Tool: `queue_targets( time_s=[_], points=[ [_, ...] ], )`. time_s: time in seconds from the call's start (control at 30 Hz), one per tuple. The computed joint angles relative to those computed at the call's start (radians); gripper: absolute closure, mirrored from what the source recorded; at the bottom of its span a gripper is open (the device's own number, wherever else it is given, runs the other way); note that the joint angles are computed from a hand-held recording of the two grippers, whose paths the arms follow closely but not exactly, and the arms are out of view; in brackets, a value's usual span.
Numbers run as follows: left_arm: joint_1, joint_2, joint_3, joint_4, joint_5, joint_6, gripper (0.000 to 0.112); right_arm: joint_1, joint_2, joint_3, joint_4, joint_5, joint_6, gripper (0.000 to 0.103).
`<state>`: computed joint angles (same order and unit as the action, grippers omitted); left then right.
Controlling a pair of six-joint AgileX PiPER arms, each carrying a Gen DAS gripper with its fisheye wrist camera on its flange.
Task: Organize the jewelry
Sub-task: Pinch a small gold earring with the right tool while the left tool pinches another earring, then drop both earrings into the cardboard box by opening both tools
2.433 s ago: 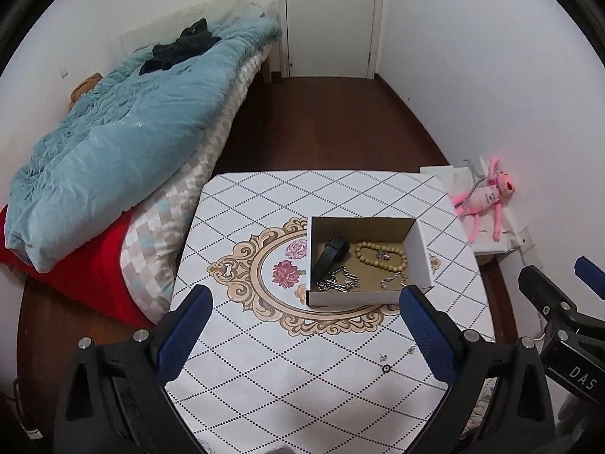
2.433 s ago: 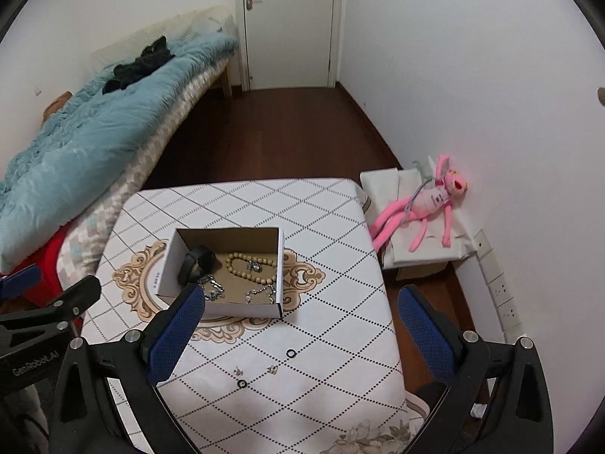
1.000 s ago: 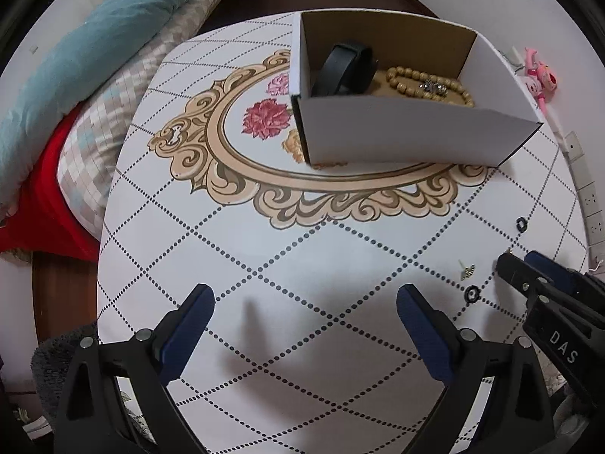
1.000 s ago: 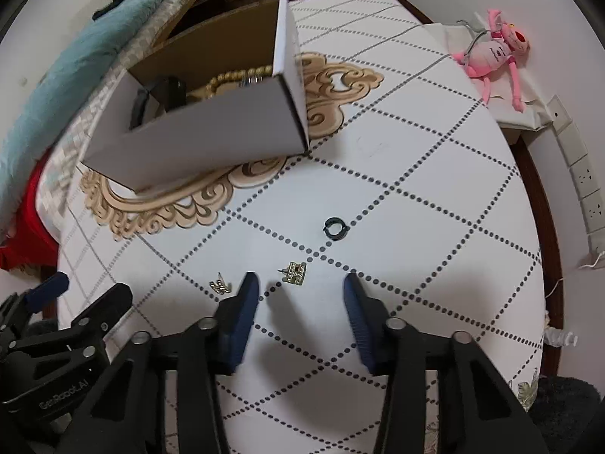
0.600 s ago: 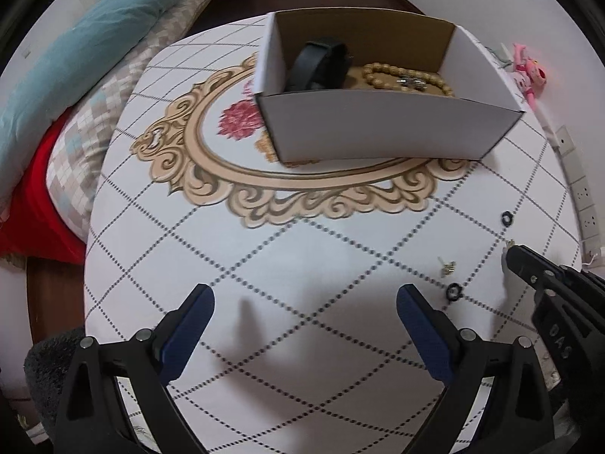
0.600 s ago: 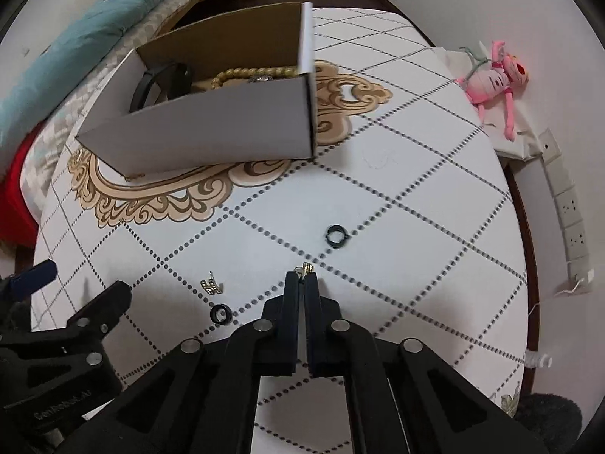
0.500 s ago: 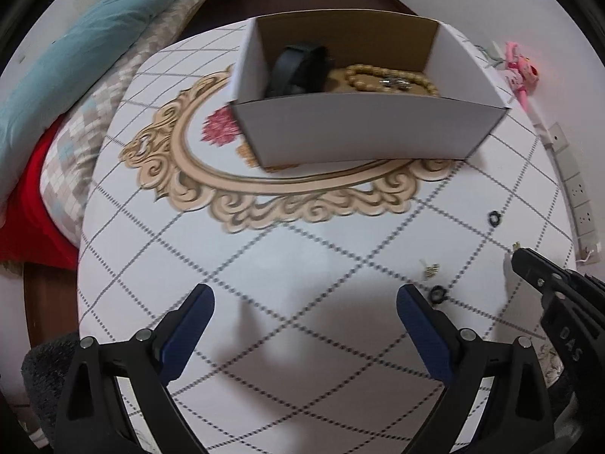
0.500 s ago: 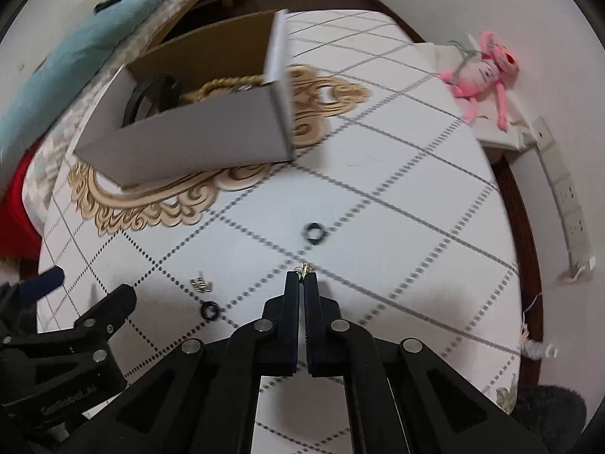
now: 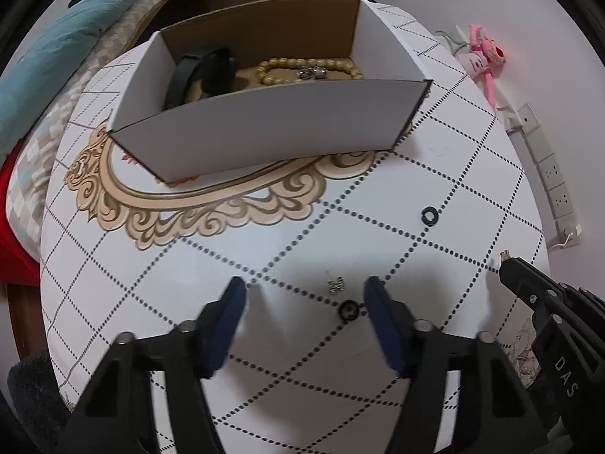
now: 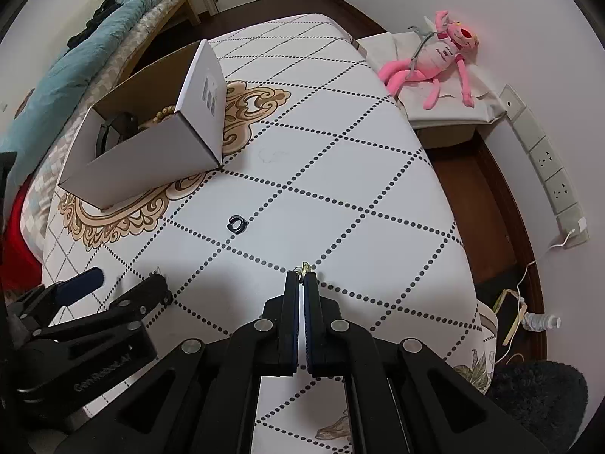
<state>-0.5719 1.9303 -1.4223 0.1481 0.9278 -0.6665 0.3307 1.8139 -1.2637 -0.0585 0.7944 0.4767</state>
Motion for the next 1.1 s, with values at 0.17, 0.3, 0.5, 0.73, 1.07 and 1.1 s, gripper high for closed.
queue_targets(
  time_s=[0.17, 0.3, 0.5, 0.73, 1.07, 1.1],
  points=[
    [-0.002, 0.010, -0.010, -0.003, -0.002, 0.016, 0.065, -0.007, -0.001, -0.004, 0.004, -0.001, -0.001, 0.101],
    [-0.004, 0.031, -0.025, -0.024, 0.001, 0.042, 0.082, -0.011, -0.002, -0.004, 0.005, -0.002, -0.001, 0.101],
    [-0.011, 0.021, -0.010, -0.027, -0.031, 0.066, 0.106, -0.018, -0.011, 0.002, 0.005, -0.005, 0.002, 0.101],
    [-0.002, -0.023, 0.013, -0.043, -0.056, 0.088, 0.106, -0.022, -0.036, -0.011, 0.016, 0.000, -0.007, 0.101],
    [0.153, -0.137, -0.099, -0.114, 0.026, 0.227, 0.106, -0.014, 0.017, -0.283, 0.138, 0.085, -0.119, 0.101],
    [0.172, -0.127, -0.127, -0.114, 0.034, 0.238, 0.106, -0.012, 0.049, -0.346, 0.154, 0.106, -0.134, 0.101]
  ],
)
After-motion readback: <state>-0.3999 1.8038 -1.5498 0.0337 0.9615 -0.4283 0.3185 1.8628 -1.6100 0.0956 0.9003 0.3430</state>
